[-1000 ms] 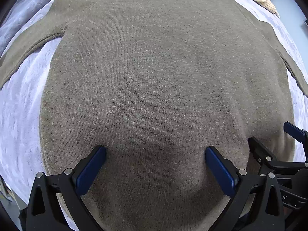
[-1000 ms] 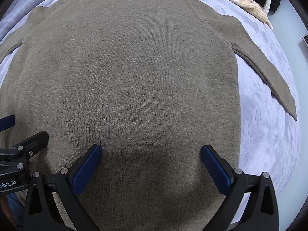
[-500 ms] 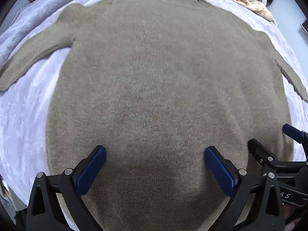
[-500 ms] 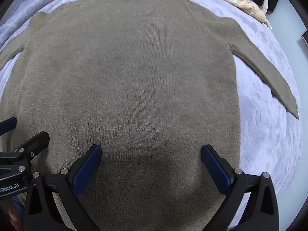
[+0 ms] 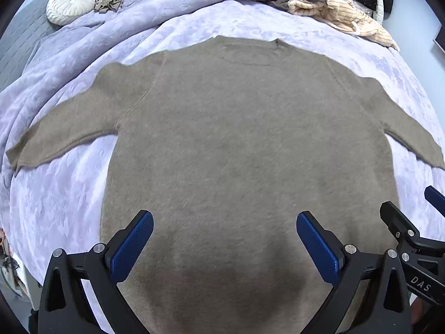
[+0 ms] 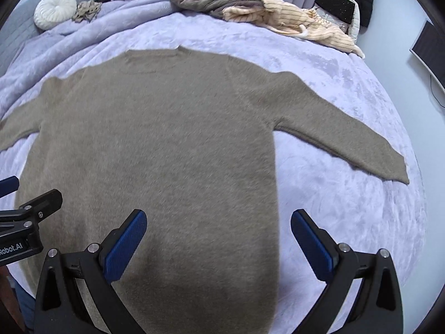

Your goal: Fold small clothes

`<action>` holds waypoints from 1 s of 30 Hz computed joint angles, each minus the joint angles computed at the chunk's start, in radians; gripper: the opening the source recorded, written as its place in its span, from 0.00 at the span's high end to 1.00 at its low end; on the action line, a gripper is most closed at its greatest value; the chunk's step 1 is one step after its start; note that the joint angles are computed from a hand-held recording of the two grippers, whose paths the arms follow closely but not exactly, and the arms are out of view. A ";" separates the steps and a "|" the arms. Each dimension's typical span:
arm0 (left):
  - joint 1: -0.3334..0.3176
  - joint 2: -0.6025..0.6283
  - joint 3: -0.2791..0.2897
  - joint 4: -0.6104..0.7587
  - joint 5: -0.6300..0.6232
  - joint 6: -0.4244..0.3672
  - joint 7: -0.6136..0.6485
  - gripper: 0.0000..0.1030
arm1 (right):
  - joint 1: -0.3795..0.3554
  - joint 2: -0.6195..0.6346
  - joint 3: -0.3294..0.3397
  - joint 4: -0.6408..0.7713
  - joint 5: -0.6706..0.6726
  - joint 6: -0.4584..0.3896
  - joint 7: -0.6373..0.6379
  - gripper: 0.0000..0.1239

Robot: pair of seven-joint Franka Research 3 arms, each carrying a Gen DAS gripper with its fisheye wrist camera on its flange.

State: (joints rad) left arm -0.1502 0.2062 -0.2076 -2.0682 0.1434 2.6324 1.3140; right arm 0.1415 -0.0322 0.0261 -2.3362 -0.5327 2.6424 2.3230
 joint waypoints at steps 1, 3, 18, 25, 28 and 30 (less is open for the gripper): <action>-0.005 0.005 -0.002 0.017 0.003 -0.007 -0.008 0.00 | -0.004 -0.007 -0.004 -0.007 0.000 0.019 -0.004 0.17; -0.026 0.034 -0.004 0.075 0.022 -0.030 -0.035 0.00 | -0.015 -0.016 -0.013 -0.010 0.013 0.044 -0.026 0.17; -0.130 0.172 -0.017 0.335 0.120 -0.133 -0.130 0.00 | -0.165 -0.086 -0.025 -0.028 -0.062 0.115 0.020 0.17; -0.199 0.282 -0.022 0.508 0.145 -0.214 -0.157 0.00 | -0.231 -0.099 -0.043 -0.048 -0.082 0.142 0.013 0.17; -0.230 0.325 -0.021 0.577 0.155 -0.244 -0.164 0.00 | -0.254 -0.101 -0.057 -0.060 -0.049 0.166 -0.014 0.17; -0.253 0.352 -0.019 0.620 0.165 -0.264 -0.168 0.00 | -0.274 -0.101 -0.064 -0.067 -0.039 0.180 -0.022 0.17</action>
State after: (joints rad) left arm -0.4028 0.5585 -0.2267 -1.4480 0.3089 2.3685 1.1464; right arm -0.1327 -0.1331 -0.0376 -2.4034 -0.5721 2.8227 2.3007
